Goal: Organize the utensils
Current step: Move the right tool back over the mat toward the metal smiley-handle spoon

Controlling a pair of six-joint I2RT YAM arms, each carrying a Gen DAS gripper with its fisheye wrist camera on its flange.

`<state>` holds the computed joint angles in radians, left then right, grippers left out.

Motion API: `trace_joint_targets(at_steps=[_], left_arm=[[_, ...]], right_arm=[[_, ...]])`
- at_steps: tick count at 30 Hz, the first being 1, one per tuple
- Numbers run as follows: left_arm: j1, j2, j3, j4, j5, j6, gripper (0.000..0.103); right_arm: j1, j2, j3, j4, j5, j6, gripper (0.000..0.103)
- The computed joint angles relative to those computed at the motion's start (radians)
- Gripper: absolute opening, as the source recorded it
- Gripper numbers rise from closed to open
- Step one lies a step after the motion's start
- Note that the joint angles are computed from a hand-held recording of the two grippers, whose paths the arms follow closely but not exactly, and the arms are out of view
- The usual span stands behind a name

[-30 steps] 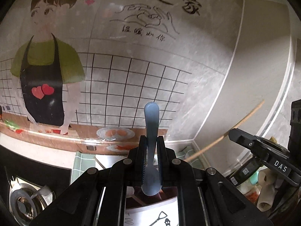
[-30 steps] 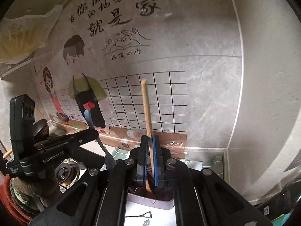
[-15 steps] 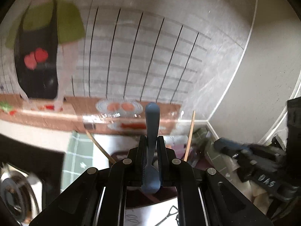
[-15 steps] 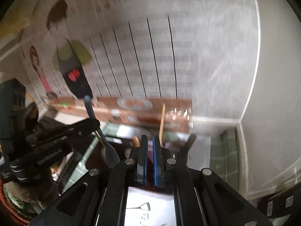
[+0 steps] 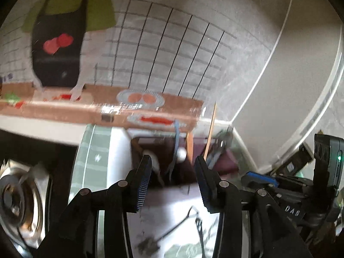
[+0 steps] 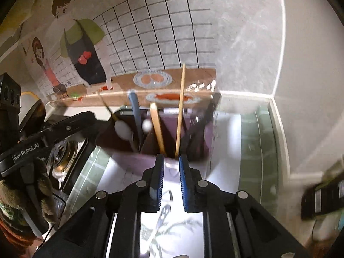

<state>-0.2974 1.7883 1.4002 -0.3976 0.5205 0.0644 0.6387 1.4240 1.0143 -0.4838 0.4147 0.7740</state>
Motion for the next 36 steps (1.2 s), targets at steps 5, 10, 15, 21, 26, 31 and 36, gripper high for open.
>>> trace_joint_targets(at_steps=[5,10,15,21,26,31,36], left_arm=[[0.045,-0.130,-0.188,-0.028,0.006,0.070,0.043],[0.092,-0.238,-0.364,-0.048,0.008,0.150,0.043],[0.121,-0.301,-0.511,-0.047,-0.012,0.193,0.043],[0.139,-0.323,-0.584,-0.028,-0.004,0.181,0.043],[0.143,-0.339,-0.601,-0.022,-0.001,0.161,0.043],[0.153,-0.330,-0.595,-0.008,-0.019,0.147,0.043],[0.149,-0.316,-0.595,0.019,-0.042,0.124,0.043]], right_arm=[[0.083,-0.020,-0.069,-0.053,-0.006,0.105,0.017],[0.176,0.004,-0.152,-0.005,-0.072,0.178,0.018],[0.274,0.049,-0.223,0.093,-0.144,0.226,0.018],[0.364,0.112,-0.251,0.179,-0.156,0.273,0.022],[0.371,0.183,-0.224,0.218,-0.117,0.303,0.026],[0.381,0.301,-0.071,0.083,-0.021,0.323,0.027],[0.395,0.439,0.115,-0.111,0.069,0.363,0.028]])
